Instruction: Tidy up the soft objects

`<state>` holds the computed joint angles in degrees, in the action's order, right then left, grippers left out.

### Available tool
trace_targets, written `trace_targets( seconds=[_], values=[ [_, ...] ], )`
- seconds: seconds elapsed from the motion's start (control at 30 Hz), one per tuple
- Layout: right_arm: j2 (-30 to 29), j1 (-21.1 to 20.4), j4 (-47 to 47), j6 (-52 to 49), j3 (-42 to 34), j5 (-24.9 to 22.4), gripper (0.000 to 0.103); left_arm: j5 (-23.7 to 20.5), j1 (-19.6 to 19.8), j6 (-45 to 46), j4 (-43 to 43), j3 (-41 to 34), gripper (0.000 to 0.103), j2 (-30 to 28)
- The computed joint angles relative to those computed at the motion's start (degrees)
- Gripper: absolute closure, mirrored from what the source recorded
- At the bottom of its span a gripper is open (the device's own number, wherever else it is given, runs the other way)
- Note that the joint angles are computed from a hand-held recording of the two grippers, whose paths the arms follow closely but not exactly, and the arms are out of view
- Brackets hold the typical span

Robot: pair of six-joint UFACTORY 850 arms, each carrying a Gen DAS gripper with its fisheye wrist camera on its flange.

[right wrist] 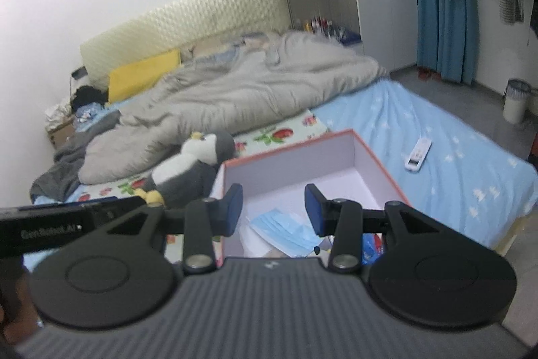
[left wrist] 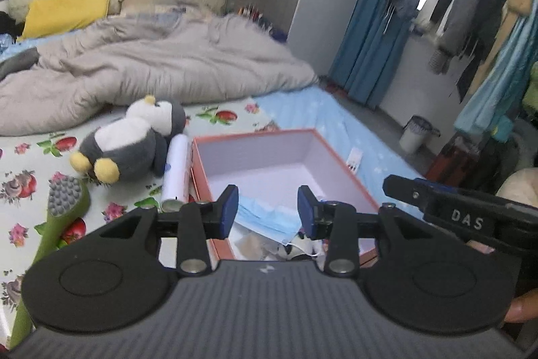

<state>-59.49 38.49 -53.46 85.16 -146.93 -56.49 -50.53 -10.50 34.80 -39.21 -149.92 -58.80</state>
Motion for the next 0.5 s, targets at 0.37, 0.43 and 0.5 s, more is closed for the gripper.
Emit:
trace_targets(
  seconds=[0.37,0.43,0.5],
  values=[
    [7.7,5.2,-5.1,7.9,12.3,-1.8,0.059,8.3,2.1,17.7,-11.0,37.6,0.058,23.3],
    [7.9,5.7,-4.8,8.6,13.3,-1.7,0.059,9.3,2.1,19.8,-11.7,41.8,0.058,25.6],
    [8.7,6.3,-4.8,10.0,15.2,-1.5,0.059,9.4,2.4,20.1,-12.1,44.9,0.058,27.1]
  ],
)
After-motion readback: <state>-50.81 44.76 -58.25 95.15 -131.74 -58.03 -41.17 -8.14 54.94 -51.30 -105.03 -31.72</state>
